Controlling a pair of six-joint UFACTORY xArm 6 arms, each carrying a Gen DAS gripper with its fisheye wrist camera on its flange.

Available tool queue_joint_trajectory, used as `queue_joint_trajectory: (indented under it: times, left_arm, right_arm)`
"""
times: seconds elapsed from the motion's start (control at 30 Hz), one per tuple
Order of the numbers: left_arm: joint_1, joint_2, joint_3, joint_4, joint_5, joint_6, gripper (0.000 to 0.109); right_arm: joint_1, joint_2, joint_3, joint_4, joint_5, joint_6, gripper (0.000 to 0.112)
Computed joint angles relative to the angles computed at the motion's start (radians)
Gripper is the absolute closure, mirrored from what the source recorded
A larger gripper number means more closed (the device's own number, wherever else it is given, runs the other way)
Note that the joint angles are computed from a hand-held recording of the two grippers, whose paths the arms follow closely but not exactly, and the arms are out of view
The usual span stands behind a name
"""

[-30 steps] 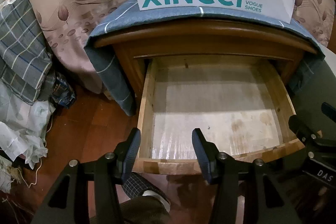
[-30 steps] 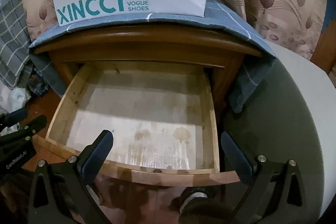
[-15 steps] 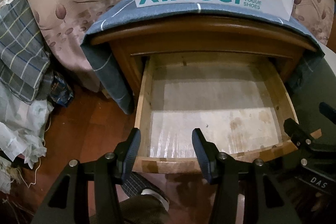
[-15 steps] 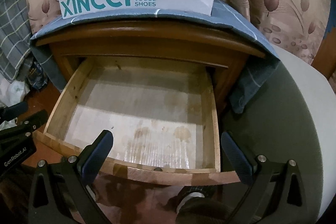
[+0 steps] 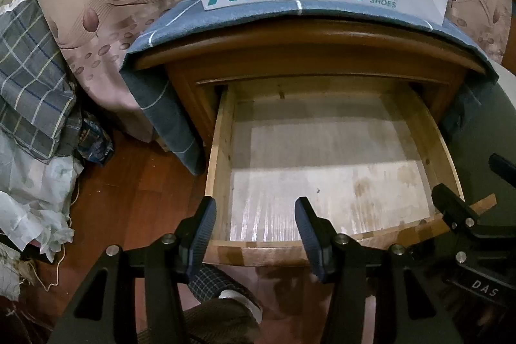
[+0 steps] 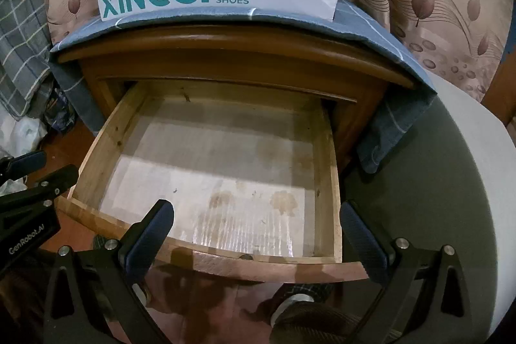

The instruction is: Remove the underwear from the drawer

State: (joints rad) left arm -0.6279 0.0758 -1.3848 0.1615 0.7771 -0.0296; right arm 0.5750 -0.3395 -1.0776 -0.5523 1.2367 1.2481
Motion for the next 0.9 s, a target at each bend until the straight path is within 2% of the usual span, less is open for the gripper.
queue_joint_trajectory:
  times: [0.9]
  left_arm:
    - [-0.003,0.000,0.001,0.008,-0.001,0.005,0.057]
  right_arm:
    - [0.001,0.009,0.000,0.014,-0.007,-0.014,0.011]
